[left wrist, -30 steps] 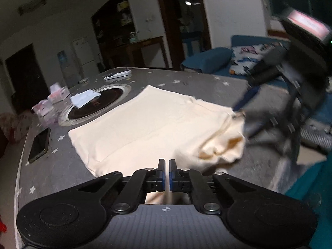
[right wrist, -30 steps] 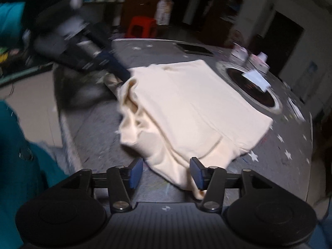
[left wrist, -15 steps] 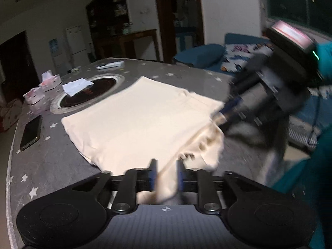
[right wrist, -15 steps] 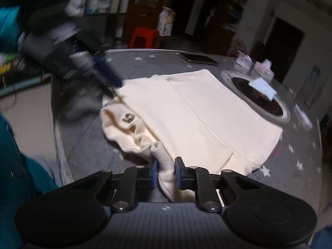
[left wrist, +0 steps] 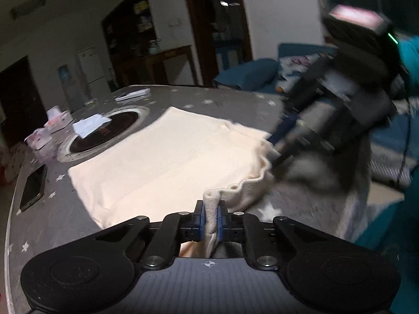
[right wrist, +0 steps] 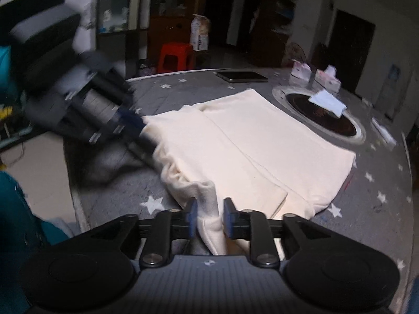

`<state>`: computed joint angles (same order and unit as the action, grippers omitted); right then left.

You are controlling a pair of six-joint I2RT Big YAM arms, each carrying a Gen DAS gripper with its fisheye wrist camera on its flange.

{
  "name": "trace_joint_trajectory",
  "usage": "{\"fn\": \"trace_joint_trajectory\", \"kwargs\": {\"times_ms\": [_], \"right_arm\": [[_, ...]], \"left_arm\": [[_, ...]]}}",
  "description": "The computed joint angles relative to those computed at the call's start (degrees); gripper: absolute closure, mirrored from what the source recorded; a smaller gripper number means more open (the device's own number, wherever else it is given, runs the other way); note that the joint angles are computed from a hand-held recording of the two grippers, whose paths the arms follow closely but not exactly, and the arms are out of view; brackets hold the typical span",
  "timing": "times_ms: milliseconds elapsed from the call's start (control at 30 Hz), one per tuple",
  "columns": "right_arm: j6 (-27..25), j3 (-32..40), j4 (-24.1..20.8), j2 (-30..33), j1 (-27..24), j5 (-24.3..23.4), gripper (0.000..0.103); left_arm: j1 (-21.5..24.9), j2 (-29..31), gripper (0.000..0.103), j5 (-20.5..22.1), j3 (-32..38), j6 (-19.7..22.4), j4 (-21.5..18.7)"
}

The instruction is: Fold clothes

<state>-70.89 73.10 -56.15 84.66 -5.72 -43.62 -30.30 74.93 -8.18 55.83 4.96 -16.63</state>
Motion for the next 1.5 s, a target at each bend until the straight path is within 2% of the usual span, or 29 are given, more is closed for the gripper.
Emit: {"fn": "trace_joint_trajectory", "kwargs": {"times_ms": [33,67,167,233,300,367,400,433,500,533,633,767,833,900,1000,1167,1300,1400,1500], "right_arm": [[-0.6,-0.7,0.9,-0.4,0.0,0.1,0.064],[-1.1,-1.5,2.2,-0.8,0.0,0.2,0.062],[-2.8,-3.6,5.8,-1.6,0.3,0.9,0.057],[-4.0,-4.9,7.7,-2.1,0.4,1.4,0.058],[-4.2,-5.9,9.5,-2.5,0.6,1.7,0.061],[-2.1,-6.1,10.5,-2.4,1.1,2.7,0.074],[-0.8,-5.9,10.7,-2.2,1.3,3.1,0.085],[0.6,-5.1,10.0,-1.6,1.3,3.1,0.087],[2.5,-2.9,7.1,-0.5,1.2,2.3,0.091],[3.5,-1.7,5.6,0.1,1.2,2.1,0.092],[6.1,1.0,3.2,1.5,1.0,1.3,0.092],[8.4,2.9,2.5,2.2,1.0,0.4,0.092],[9.0,3.0,2.9,2.2,1.0,0.3,0.093],[9.5,2.6,3.7,2.0,1.1,0.6,0.093],[9.5,1.2,5.3,1.3,1.2,0.8,0.093],[9.5,-0.1,5.6,0.0,0.5,-0.3,0.094],[7.4,-0.6,4.0,-1.6,-0.6,-1.9,0.095],[4.6,-0.8,0.9,-3.2,-2.0,-3.5,0.095],[0.7,-0.2,-4.8,-4.8,-3.8,-5.0,0.095]], "left_arm": [[0.5,0.0,0.093,0.4,0.2,-0.8,0.1],[0.8,0.0,0.093,0.7,0.4,-1.4,0.3],[1.7,0.6,0.093,1.4,1.4,-3.4,0.3],[1.9,0.9,0.093,1.8,1.8,-4.3,0.2],[1.9,1.2,0.093,1.8,2.0,-4.1,0.0],[1.8,1.4,0.092,1.7,2.1,-4.1,-0.6],[1.7,1.4,0.089,1.5,2.1,-4.1,-1.0],[1.6,1.3,0.088,1.2,1.9,-4.0,-1.2],[0.9,0.4,0.078,-0.1,1.0,-3.1,-1.4],[0.6,0.0,0.076,-0.8,0.5,-2.6,-1.4],[-0.6,-1.3,0.058,-3.3,-1.1,-0.6,-1.4],[-1.6,-1.8,0.056,-6.4,-2.3,2.6,-2.0],[-1.7,-1.7,0.057,-7.2,-2.6,3.9,-2.4],[-1.3,-1.4,0.075,-7.1,-2.6,4.5,-2.5],[-0.7,-1.1,0.093,-6.7,-2.5,5.0,-2.8],[-0.4,-3.3,0.097,-5.4,-3.2,2.6,-2.5],[-1.1,-6.1,0.098,-4.6,-3.8,0.8,-3.0],[-2.5,-8.7,0.098,-4.7,-4.3,-0.7,-4.2],[-4.0,-11.8,0.098,-4.2,-4.8,-2.4,-6.7]]}}
